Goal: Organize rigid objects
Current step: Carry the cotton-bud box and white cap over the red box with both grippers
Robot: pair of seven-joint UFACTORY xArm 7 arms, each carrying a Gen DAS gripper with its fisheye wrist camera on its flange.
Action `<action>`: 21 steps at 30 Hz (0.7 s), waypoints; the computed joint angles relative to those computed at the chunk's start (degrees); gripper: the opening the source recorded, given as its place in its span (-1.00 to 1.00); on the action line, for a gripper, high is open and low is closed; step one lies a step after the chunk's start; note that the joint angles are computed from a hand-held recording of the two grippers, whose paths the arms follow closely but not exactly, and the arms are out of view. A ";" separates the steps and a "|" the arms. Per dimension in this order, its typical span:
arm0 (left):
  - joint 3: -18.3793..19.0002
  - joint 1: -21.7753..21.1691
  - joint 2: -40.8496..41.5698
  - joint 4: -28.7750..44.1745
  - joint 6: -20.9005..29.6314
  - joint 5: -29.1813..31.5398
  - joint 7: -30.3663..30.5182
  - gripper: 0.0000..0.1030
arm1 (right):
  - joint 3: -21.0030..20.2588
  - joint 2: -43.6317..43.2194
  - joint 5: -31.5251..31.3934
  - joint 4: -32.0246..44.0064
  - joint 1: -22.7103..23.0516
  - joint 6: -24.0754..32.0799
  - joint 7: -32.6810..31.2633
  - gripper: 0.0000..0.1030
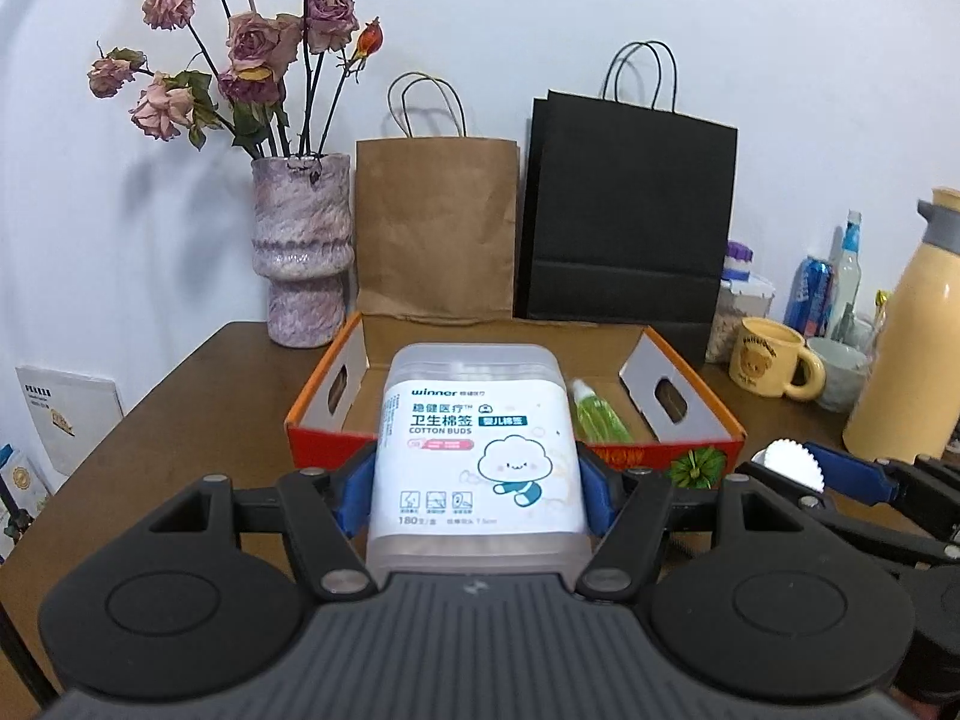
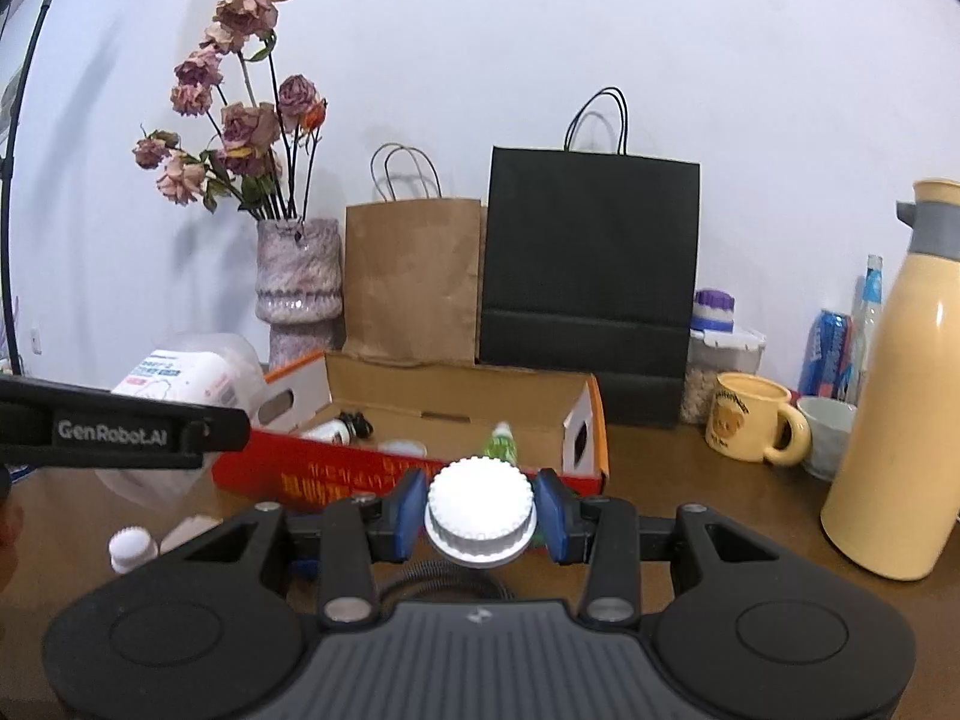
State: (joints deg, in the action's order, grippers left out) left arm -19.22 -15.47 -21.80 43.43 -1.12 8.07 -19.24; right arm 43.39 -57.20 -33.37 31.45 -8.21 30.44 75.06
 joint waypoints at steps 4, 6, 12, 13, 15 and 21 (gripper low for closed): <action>-1.63 2.57 2.78 3.00 -0.70 0.62 -1.31 0.29 | 0.33 1.92 -1.40 1.51 -3.80 -2.90 0.77 -0.25; -3.64 5.26 4.22 4.66 -0.98 1.51 -3.00 0.29 | 0.63 3.06 -1.98 2.36 -5.88 -4.45 1.08 -0.25; -10.30 14.11 8.87 10.03 -0.90 7.04 -10.25 0.29 | 1.84 6.55 -3.44 4.99 -12.63 -9.20 1.66 -0.25; -11.46 15.65 9.79 11.06 -0.81 8.57 -11.76 0.29 | 2.06 7.18 -3.67 5.41 -13.87 -10.08 1.67 -0.25; -13.05 17.87 11.74 13.20 -0.48 11.66 -14.30 0.29 | 2.75 8.48 -3.89 6.47 -16.21 -11.29 1.65 -0.25; -18.64 25.09 17.48 20.02 1.36 26.23 -26.58 0.29 | 5.27 12.03 -4.52 9.52 -23.64 -15.43 1.51 -0.25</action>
